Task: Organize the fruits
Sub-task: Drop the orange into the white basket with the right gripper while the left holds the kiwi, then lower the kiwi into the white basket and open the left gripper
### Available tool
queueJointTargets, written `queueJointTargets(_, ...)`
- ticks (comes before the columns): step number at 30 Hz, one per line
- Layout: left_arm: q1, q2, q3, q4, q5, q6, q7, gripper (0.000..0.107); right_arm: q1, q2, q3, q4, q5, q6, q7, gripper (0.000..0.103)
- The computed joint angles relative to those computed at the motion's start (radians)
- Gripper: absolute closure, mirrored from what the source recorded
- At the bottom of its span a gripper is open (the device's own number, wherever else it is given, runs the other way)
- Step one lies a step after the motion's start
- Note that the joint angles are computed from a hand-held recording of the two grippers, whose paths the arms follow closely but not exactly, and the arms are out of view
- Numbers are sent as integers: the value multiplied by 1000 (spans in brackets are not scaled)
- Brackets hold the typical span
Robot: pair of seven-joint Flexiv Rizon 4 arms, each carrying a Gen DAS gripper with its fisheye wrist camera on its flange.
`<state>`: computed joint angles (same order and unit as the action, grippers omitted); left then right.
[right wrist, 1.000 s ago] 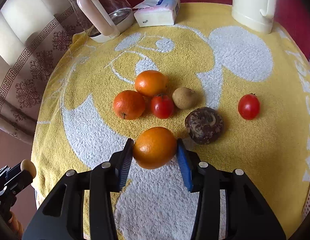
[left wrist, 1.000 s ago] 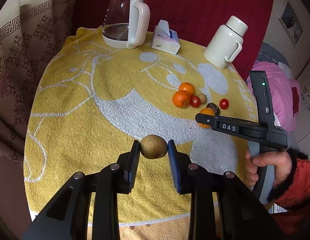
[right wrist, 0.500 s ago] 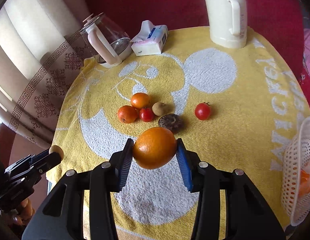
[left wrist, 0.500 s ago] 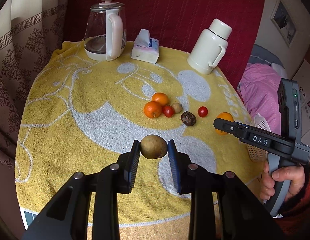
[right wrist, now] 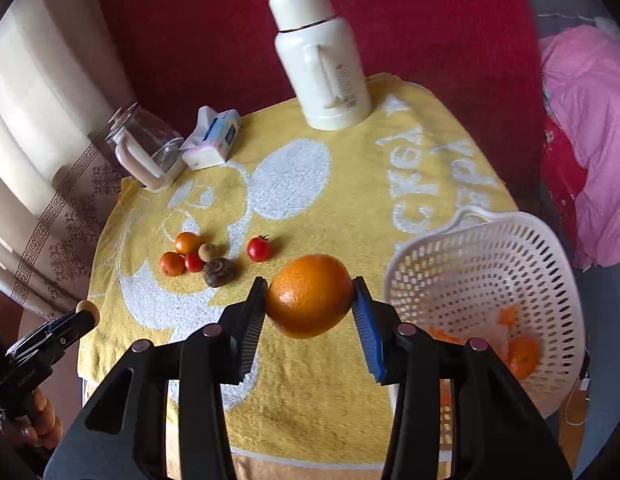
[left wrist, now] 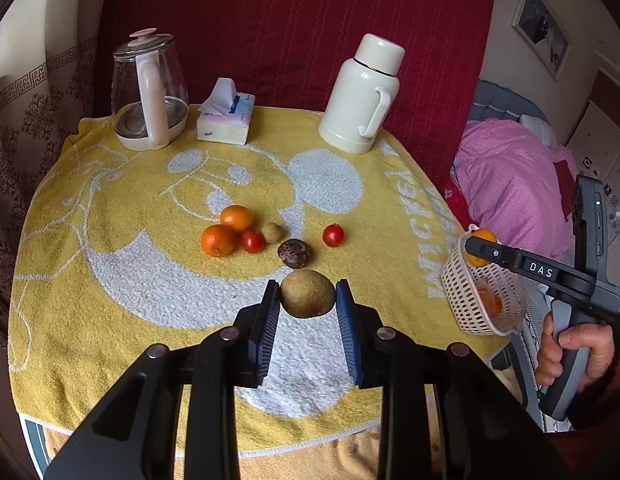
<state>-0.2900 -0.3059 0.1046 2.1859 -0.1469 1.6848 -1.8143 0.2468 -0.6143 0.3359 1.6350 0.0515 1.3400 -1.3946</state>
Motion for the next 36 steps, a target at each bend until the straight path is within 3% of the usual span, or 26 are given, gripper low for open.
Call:
queueJointTargets(11, -228, -58, 195, -138, 100, -74, -149, 78, -88, -29, 11, -32, 46, -38, -48, 56)
queueJointTargets(14, -245, -69, 209, -170, 141, -94, -193, 78, -113, -24, 26, -26, 68, -24, -81, 47)
queueJointTargets(17, -254, -80, 211, -201, 180, -113, -232, 78, -133, -16, 34, -21, 90, -12, -101, 47)
queueJointTargets(25, -216, -124, 126, -297, 236, -149, -250, 78, -194, 20, 54, 15, 146, 19, -150, 47)
queueJointTargets(36, -141, -234, -56, -455, 177, -188, -77, 78, -264, 61, 73, 61, 217, 46, -191, 47)
